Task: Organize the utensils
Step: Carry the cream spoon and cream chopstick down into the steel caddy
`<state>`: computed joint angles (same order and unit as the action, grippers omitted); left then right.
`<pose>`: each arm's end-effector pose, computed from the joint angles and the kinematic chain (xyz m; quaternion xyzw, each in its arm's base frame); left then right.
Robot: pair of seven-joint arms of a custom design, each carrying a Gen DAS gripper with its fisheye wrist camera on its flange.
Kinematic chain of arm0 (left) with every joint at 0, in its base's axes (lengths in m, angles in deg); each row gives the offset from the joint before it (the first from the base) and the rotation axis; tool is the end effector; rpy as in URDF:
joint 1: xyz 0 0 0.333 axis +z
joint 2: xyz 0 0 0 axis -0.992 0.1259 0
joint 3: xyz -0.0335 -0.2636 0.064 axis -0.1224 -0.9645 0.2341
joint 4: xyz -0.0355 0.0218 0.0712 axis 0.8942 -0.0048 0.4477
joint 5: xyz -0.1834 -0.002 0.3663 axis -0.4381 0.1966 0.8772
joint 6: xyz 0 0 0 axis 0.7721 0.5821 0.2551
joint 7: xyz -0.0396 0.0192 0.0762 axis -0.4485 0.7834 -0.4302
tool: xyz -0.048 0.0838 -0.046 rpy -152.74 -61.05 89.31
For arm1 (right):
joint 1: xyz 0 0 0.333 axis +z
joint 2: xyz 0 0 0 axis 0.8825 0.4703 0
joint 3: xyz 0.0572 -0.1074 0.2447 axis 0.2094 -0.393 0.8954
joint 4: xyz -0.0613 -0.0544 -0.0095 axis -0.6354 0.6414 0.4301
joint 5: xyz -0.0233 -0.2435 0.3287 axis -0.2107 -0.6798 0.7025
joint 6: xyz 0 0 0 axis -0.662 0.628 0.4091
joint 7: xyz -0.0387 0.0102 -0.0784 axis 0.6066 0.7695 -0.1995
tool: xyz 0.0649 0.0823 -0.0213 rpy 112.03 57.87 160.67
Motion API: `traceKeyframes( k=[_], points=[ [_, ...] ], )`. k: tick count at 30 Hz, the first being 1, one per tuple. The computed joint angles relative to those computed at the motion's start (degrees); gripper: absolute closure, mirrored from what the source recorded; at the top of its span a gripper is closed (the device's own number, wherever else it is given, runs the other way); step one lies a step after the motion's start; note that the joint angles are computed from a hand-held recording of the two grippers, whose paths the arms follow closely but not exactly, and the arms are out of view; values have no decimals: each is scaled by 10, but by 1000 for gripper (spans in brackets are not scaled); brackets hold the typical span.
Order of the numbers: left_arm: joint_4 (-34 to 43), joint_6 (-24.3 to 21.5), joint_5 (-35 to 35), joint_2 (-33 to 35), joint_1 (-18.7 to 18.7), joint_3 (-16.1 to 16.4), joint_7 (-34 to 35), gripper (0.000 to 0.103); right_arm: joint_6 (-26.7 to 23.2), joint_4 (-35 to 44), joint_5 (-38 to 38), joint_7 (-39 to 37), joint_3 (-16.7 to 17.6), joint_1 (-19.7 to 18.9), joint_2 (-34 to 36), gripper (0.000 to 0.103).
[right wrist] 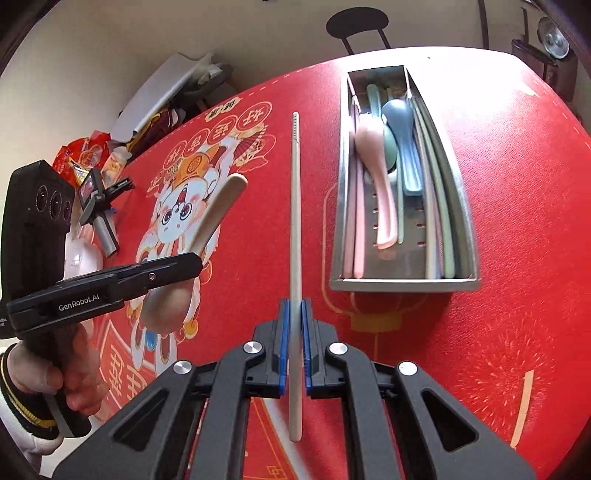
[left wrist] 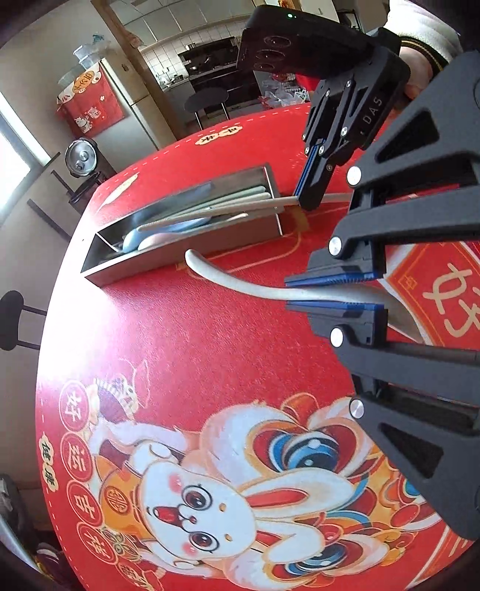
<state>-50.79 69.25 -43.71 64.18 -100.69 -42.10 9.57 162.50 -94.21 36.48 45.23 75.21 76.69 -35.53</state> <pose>0.4505 -0.2838 0.4130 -0.7966 0.5341 -0.2831 0.0072 0.5154 0.1622 0.4232 -0.8442 0.4500 0.0978 0.2743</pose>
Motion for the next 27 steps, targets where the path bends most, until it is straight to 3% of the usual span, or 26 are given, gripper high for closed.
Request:
traceKeyframes(
  k=[9,18,27],
  points=[
    [121,36,-16,117,9,4,-7,91,28,89,-18,28,-1,-25,76,96],
    [244,72,-41,246,17,2,-33,91,46,192,-56,47,19,-45,164,96],
    [299,72,-28,302,14,6,-52,91,46,233,-79,68,35,-53,208,96]
  ],
)
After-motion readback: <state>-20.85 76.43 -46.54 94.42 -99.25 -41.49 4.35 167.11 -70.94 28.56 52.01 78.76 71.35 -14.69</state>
